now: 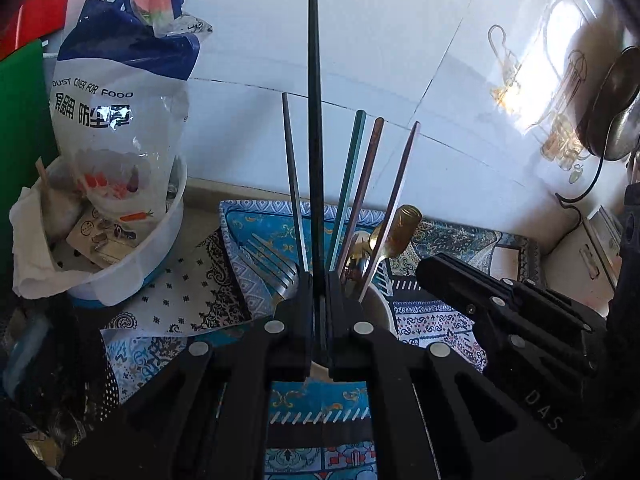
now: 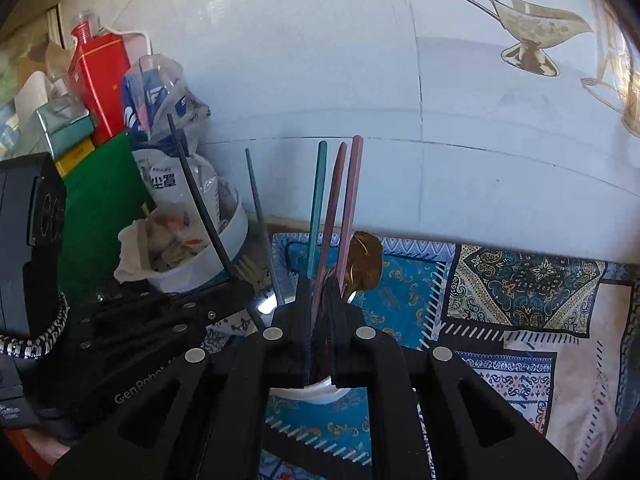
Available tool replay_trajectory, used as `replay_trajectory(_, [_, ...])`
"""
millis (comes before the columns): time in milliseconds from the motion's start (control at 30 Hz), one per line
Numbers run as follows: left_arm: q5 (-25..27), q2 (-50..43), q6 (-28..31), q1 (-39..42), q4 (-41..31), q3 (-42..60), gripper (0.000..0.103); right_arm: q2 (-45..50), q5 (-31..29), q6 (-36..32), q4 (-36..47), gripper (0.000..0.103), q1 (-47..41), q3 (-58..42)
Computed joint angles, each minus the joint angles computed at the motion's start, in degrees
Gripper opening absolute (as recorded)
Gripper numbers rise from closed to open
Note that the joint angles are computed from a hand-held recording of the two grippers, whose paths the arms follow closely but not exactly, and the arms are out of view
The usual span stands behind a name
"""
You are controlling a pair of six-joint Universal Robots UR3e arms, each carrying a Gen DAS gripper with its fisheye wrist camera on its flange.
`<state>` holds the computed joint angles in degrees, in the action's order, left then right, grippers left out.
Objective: Organize utensils
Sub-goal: 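Lower the black and brown chopsticks into the white cup with both tools, then open both tools to release the chopsticks in the cup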
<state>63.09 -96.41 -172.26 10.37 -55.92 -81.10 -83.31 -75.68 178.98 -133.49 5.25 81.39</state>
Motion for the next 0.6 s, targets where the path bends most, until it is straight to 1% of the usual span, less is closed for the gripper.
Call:
replay_trajectory(167, [-0.35, 3.56, 2.07, 0.01, -3.94, -0.16, 0.003, -2.87, 0.98, -1.52, 4.26, 0.006, -0.32, -0.06])
replay_trajectory(267, [0.95, 4.78, 2.56, -0.83, -6.40, 1.41, 0.004, -5.23, 1.54, -2.13, 5.98, 0.012, -1.13, 0.79])
replay_trajectory(333, [0.94, 5.57, 2.18, -0.69, -7.90, 2.54, 0.004, -7.11, 1.62, -2.67, 6.93, 0.016, -1.89, 1.49])
replay_trajectory(400, [0.54, 7.11, 2.03, -0.31, -9.32, 2.93, 0.005, -9.40, 2.14, -3.50, 8.53, 0.016, -3.21, 2.20])
replay_trajectory(600, [1.54, 10.93, 2.22, -1.42, -13.32, 5.44, 0.010, -16.33, 3.55, -6.59, 13.41, 0.017, -7.70, 4.17])
